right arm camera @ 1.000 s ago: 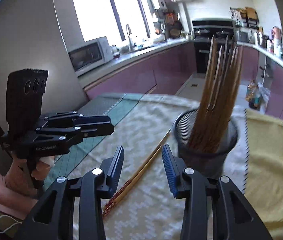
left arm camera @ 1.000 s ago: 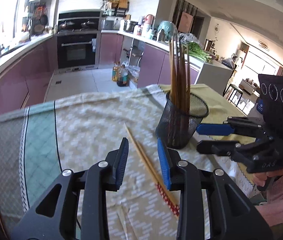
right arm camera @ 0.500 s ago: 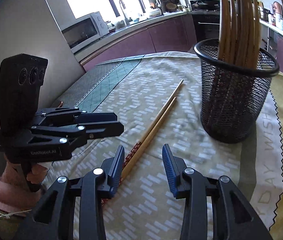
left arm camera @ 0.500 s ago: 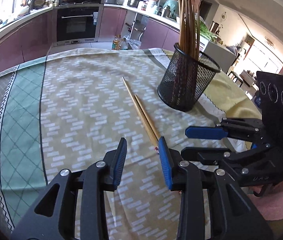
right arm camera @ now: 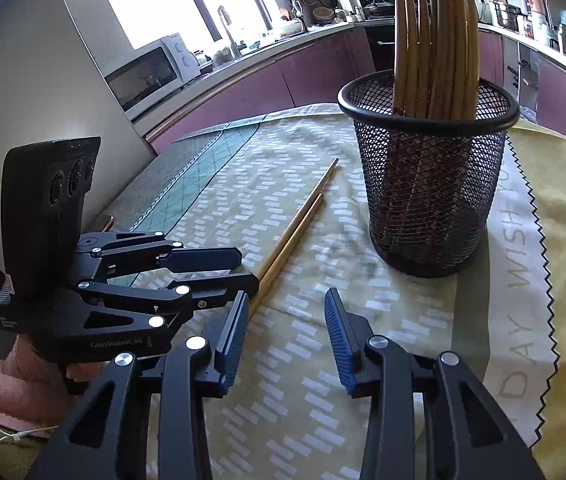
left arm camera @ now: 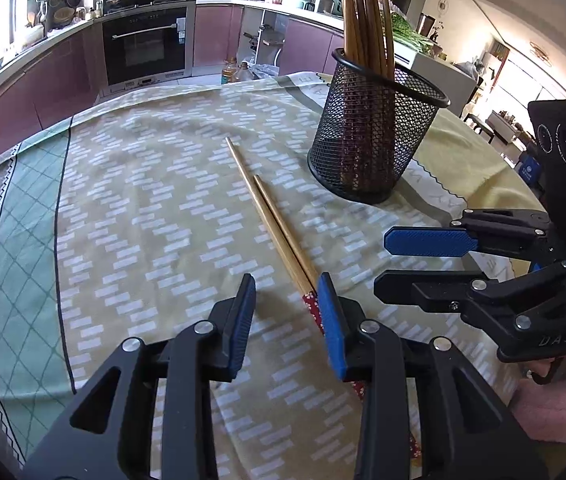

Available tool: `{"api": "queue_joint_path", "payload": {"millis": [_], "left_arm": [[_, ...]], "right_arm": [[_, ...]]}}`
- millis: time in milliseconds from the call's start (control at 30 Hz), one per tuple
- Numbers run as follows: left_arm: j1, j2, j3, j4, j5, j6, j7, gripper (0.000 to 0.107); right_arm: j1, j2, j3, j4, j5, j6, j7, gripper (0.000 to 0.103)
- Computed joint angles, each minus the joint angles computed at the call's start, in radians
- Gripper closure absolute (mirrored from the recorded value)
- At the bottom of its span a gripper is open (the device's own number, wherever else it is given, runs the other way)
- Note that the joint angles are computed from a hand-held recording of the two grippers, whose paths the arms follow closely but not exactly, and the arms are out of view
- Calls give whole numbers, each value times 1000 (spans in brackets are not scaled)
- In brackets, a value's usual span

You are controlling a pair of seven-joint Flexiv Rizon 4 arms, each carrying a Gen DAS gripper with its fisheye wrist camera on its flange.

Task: Organize utensils
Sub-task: 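Move both open grippers back to the last chopsticks on the cloth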

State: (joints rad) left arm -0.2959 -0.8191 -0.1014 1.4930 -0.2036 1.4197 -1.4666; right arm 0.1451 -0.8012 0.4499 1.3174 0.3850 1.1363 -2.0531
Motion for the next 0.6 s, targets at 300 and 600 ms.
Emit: {"api": "queue_joint_path", "payload": {"millis": [300, 600], "left_arm": [[44, 23, -54, 57, -24, 28, 20, 88], [92, 57, -119, 154, -63, 81, 37, 97]], "right_arm": [[11, -7, -7, -14, -7, -15, -3, 65], [87, -31, -70, -42, -85, -10, 67, 73]]}}
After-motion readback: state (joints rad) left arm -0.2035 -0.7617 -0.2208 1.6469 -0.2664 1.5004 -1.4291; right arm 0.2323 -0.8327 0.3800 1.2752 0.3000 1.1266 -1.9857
